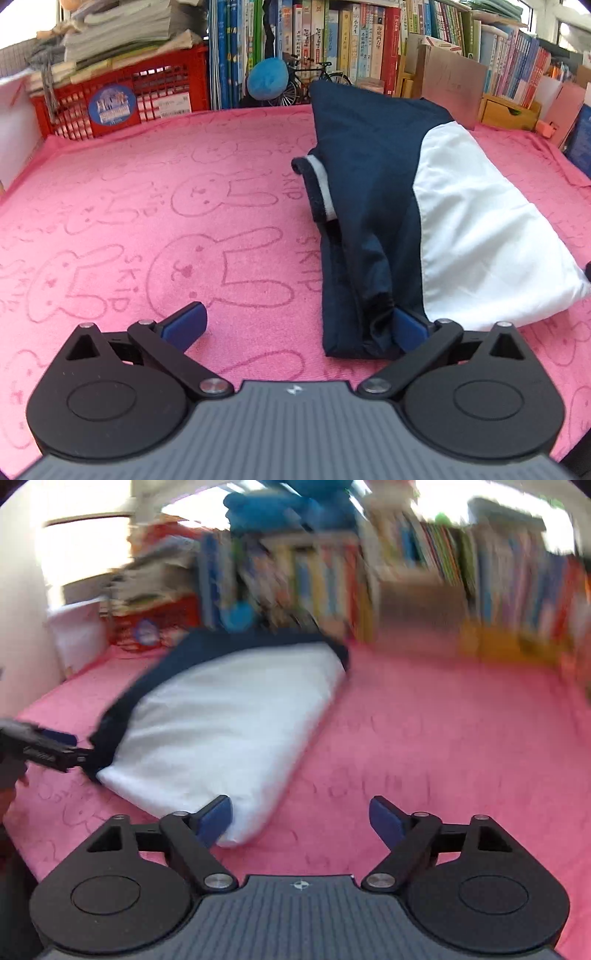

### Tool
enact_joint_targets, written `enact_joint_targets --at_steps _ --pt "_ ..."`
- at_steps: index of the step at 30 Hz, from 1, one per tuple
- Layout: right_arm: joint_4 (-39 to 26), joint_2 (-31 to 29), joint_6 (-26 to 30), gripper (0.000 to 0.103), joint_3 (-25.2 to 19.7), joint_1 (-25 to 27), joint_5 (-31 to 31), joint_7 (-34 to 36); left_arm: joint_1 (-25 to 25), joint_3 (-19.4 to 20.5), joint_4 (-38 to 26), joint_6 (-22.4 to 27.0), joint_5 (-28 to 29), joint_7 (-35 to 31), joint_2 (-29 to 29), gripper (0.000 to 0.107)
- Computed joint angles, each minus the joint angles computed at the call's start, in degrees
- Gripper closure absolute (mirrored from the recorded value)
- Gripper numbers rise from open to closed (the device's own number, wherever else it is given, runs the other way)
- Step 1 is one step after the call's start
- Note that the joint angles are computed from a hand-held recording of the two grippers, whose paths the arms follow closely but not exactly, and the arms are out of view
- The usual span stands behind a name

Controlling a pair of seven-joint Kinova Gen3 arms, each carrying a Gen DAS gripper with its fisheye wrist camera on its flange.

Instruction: Fold clothes

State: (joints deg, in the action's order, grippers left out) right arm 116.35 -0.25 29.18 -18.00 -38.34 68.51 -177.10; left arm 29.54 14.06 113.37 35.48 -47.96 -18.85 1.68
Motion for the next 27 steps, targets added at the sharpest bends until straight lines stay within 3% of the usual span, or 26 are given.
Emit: enact_joint_targets --at_steps 2,5,7,10,13,16,19,27 --pt "-0.32 -0.55 -1.64 0.021 1.34 -2.07 1.87 0.15 0.19 0.30 -0.23 1.12 -0.05 -0.36 -0.52 0.004" --pt "-3.13 2.88 -0.44 0.019 6.29 -6.91 -1.54 5.11 -1.02 -0.49 0.64 -0.24 2.87 -2.53 -1.46 0.004" --pt "-3.70 6.01 -1.35 0.015 6.41 -5.44 -4.66 4.95 -2.63 -0.47 1.05 -1.38 6.10 -4.25 -1.56 0.004" --pt "-2.41 5.10 -4.53 0.012 4.00 -1.66 -6.07 2.03 -2.94 0.40 -0.78 1.24 9.77 -6.26 -2.47 0.005" --pt "-2.74 2.14 -0.80 0.012 2.25 -2.38 -6.13 4.00 0.36 -2.71 -2.58 0.63 14.03 -10.00 -4.31 0.005" --pt "-5.34 0.48 4.65 0.007 -5.20 2.35 -9.23 9.51 0.39 2.01 -6.38 6.35 9.94 -8.40 -3.43 0.004" --pt "-6.18 -0.69 5.56 0.005 -9.84 6.24 -11.70 11.68 0.60 6.68 -9.75 12.71 5.61 -5.03 -0.81 0.004" --pt "-6.81 0.03 9.33 0.004 -11.83 5.33 -11.44 10.18 6.52 3.51 -12.61 15.75 7.86 -6.29 1.35 0.004"
